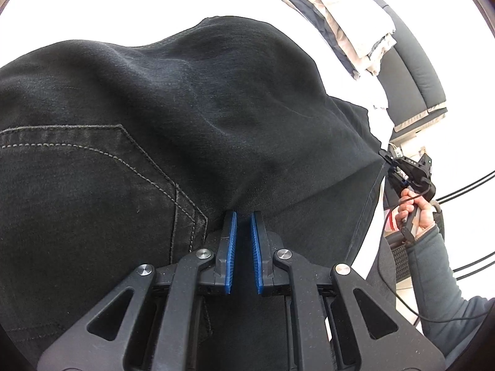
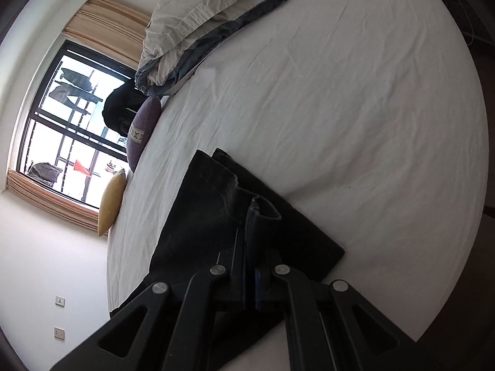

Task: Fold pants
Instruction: 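Lift the leg hems with the right gripper and fold them toward the left gripper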

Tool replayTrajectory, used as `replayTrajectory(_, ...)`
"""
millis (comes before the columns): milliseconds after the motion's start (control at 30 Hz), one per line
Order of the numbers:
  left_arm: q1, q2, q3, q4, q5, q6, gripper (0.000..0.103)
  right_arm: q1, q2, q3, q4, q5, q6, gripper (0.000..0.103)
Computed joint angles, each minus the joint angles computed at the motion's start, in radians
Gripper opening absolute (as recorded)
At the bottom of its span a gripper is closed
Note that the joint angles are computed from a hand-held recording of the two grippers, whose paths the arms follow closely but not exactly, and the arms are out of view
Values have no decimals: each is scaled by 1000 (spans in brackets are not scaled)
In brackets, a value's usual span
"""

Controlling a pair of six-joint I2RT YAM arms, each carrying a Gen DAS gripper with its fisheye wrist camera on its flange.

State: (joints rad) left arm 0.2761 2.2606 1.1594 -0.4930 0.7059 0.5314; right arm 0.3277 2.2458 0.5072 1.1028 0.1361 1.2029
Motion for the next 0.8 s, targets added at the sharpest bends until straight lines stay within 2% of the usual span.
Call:
replayTrajectory(133, 6, -3, 8, -2, 1, -3, 10, -11, 72, 6, 52, -26, 56, 4)
replayTrajectory(400, 29, 14, 25, -28, 18, 23, 10, -32, 237, -26, 340, -63, 224, 4)
replayTrajectory(667, 9, -44, -23, 23, -23, 2, 10, -24, 172, -37, 266, -46, 205, 4)
replayTrajectory(800, 1, -44, -17, 29, -26, -3, 10, -13, 201, -43, 297, -27, 222, 4)
